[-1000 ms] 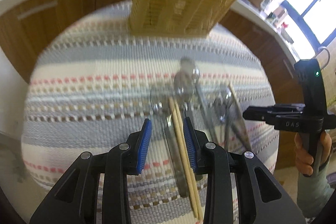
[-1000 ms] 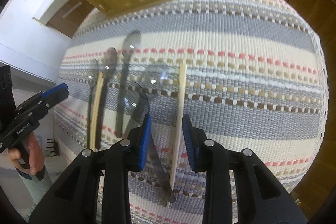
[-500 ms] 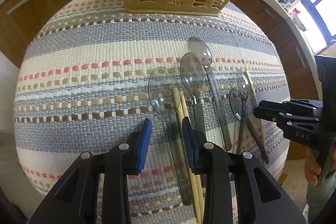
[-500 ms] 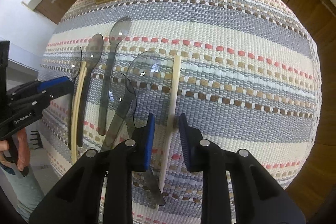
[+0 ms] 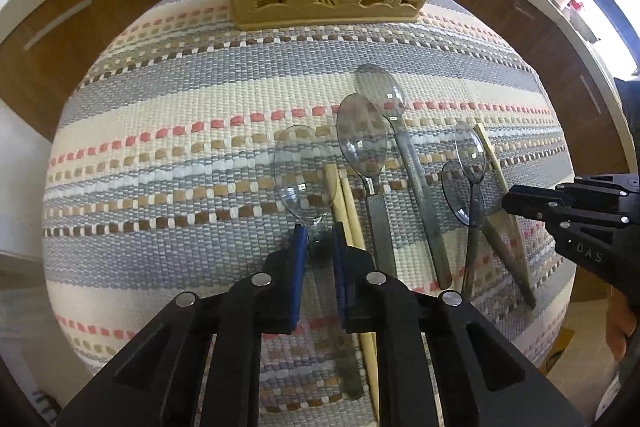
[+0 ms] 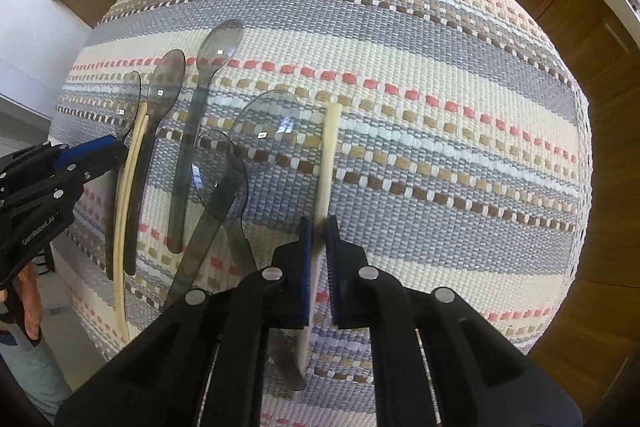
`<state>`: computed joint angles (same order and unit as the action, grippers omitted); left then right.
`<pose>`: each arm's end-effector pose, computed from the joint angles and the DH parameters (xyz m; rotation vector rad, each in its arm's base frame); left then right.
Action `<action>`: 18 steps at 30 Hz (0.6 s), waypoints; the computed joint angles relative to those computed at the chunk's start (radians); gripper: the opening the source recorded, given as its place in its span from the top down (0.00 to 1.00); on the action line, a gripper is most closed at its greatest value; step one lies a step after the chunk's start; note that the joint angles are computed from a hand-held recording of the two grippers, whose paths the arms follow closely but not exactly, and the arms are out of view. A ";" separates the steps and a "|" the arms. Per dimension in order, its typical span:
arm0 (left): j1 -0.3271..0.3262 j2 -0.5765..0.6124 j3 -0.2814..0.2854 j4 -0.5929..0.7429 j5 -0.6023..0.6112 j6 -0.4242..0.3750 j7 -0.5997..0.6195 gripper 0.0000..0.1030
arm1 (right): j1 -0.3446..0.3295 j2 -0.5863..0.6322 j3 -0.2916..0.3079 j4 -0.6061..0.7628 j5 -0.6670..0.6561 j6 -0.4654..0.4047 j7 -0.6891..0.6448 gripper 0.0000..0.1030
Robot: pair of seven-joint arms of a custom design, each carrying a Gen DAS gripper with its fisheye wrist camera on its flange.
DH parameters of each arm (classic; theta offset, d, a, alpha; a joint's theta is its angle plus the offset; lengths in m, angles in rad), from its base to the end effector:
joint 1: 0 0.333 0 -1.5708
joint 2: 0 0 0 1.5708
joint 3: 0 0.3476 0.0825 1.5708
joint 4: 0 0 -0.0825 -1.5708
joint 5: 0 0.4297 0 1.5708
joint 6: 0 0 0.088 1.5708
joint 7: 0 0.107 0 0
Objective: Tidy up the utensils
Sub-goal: 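Grasp a clear plastic spoon with the left tool while the right tool grasps a wooden stick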
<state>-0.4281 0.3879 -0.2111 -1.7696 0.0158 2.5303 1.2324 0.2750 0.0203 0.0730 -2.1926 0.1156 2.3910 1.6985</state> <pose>0.5966 -0.4239 0.3923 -1.8239 2.4259 -0.5891 0.5531 0.2016 0.3979 -2.2247 1.9281 -0.0262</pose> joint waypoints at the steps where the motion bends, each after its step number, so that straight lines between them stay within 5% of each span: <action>1: 0.008 -0.001 -0.005 -0.006 -0.012 0.005 0.012 0.89 | 0.000 0.001 0.000 0.001 0.006 0.001 -0.006 0.95; 6: 0.045 -0.064 -0.018 -0.077 -0.067 0.012 0.067 0.90 | -0.013 -0.010 -0.011 -0.007 0.030 -0.004 -0.055 0.95; 12: -0.008 -0.050 0.012 -0.036 0.068 -0.043 0.010 0.88 | -0.013 -0.005 -0.008 0.009 -0.001 -0.036 -0.095 0.95; 18: -0.019 -0.076 0.017 -0.085 0.132 0.028 -0.038 0.90 | -0.022 -0.031 -0.014 -0.022 0.063 0.007 -0.166 0.95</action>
